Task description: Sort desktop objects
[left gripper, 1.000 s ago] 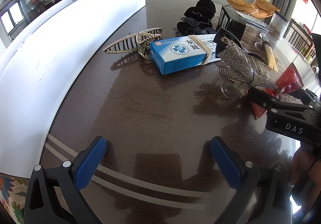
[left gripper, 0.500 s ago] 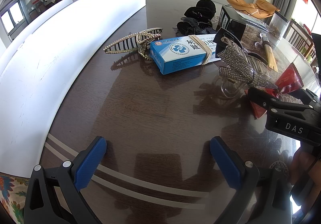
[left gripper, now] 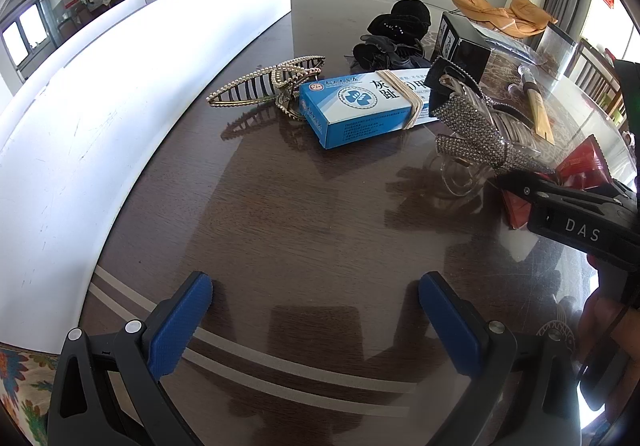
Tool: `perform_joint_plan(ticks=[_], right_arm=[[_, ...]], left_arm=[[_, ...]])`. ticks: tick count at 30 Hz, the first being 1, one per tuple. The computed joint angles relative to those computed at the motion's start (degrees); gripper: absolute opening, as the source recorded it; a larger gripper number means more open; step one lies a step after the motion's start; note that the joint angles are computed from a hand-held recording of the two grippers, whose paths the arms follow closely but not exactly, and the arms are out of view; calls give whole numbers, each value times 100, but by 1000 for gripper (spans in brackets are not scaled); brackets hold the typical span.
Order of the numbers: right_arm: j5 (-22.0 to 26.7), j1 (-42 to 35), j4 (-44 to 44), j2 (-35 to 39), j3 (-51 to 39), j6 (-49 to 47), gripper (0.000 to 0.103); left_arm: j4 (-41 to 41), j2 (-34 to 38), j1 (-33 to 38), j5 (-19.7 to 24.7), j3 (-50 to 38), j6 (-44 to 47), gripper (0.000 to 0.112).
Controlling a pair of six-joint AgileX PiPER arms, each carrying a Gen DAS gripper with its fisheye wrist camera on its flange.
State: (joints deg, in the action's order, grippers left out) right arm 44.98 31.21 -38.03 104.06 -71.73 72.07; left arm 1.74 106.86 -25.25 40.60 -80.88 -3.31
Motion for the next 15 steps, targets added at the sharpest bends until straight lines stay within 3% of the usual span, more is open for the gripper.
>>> perform_joint_plan(ticks=[5,7,10,15], right_arm=[[184,36,127,257,-420,-80,103],[55,49,512,420,-743,-794,103],[-556,99,1361,478,-938,-2236,103],[-798,102,1165,162,-420,-1815,103]], left_arm=[[-60,10,21,24,-21,66,103],[-98,11,39,75,-47,141,103],[-164,-4,78,144,-58,256,103],[-166,-1,72,188,-82,271,103]])
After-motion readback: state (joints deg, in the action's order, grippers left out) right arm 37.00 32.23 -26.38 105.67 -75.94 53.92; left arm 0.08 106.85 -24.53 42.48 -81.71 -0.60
